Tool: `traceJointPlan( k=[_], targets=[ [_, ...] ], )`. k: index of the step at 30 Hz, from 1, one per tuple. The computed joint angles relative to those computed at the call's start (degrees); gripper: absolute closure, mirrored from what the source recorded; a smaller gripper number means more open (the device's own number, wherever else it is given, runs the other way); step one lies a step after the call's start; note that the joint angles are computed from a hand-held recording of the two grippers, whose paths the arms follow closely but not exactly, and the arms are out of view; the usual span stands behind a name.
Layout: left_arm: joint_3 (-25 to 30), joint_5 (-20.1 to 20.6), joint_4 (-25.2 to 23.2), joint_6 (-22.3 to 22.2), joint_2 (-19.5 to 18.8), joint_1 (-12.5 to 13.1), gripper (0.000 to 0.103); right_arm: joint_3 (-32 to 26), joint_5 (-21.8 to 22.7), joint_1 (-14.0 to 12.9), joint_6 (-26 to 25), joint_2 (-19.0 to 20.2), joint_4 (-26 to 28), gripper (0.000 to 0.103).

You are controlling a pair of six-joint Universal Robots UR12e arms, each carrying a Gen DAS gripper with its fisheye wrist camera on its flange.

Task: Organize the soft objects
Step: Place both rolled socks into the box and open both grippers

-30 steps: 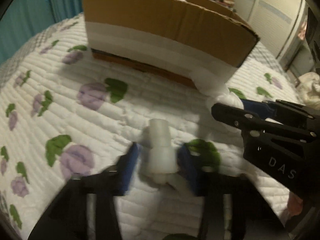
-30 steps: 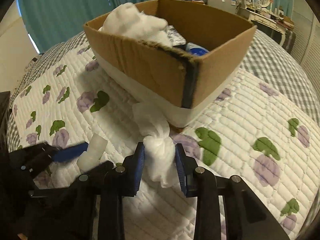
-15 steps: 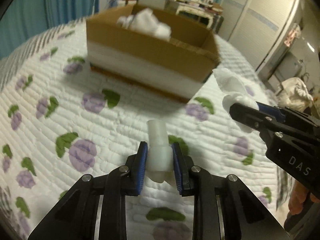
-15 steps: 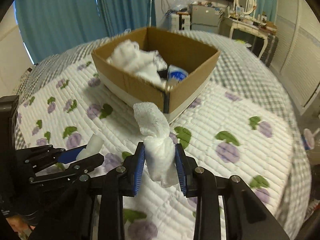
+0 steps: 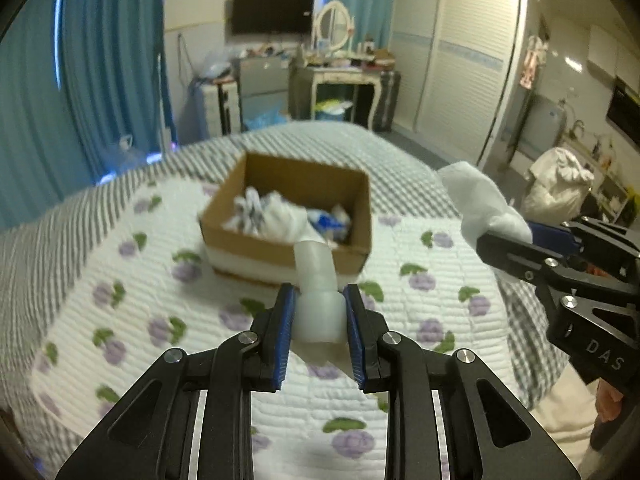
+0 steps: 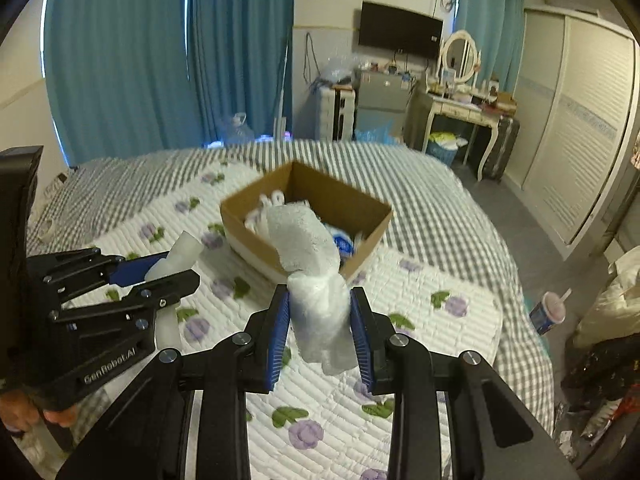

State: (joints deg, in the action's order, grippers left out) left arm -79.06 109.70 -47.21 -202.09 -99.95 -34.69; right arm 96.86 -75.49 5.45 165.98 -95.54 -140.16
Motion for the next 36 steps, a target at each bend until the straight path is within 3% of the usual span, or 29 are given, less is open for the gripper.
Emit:
traceJointPlan(
  k=[6, 12, 17, 24, 29, 36],
  targets=[
    [2.2, 2.1, 2.9, 7.9, -0.6, 1.2, 0.079, -2.6, 0.3, 0.9, 2.1, 1.1, -2.4, 0.073],
    [4.1, -1.8, 9.8, 17.0, -3.1, 3.9, 0.079, -6.3, 0.8, 1.1, 6.7, 4.9, -4.7, 0.073],
    [7.2, -7.0, 12.2, 24.1, -7.0, 6.8, 0.079, -10.3, 0.1, 1.4, 11.1, 9.9, -5.7, 0.073],
    [10.8, -11.8, 11.7, 25.7, -12.3, 10.0, 0.079, -14.2, -1.9, 2.1, 15.2, 16.6, -5.1, 0.073],
    [13.3, -13.8, 8.2, 24.7, -15.3, 11.3, 0.079, -16.3, -2.6, 2.4, 17.3, 20.4, -3.6, 0.073],
    [15.0, -12.2, 4.2, 26.7, -17.6, 11.0, 0.078, -17.2, -4.4, 2.5, 19.5, 23.2, -2.3, 0.073]
  ],
)
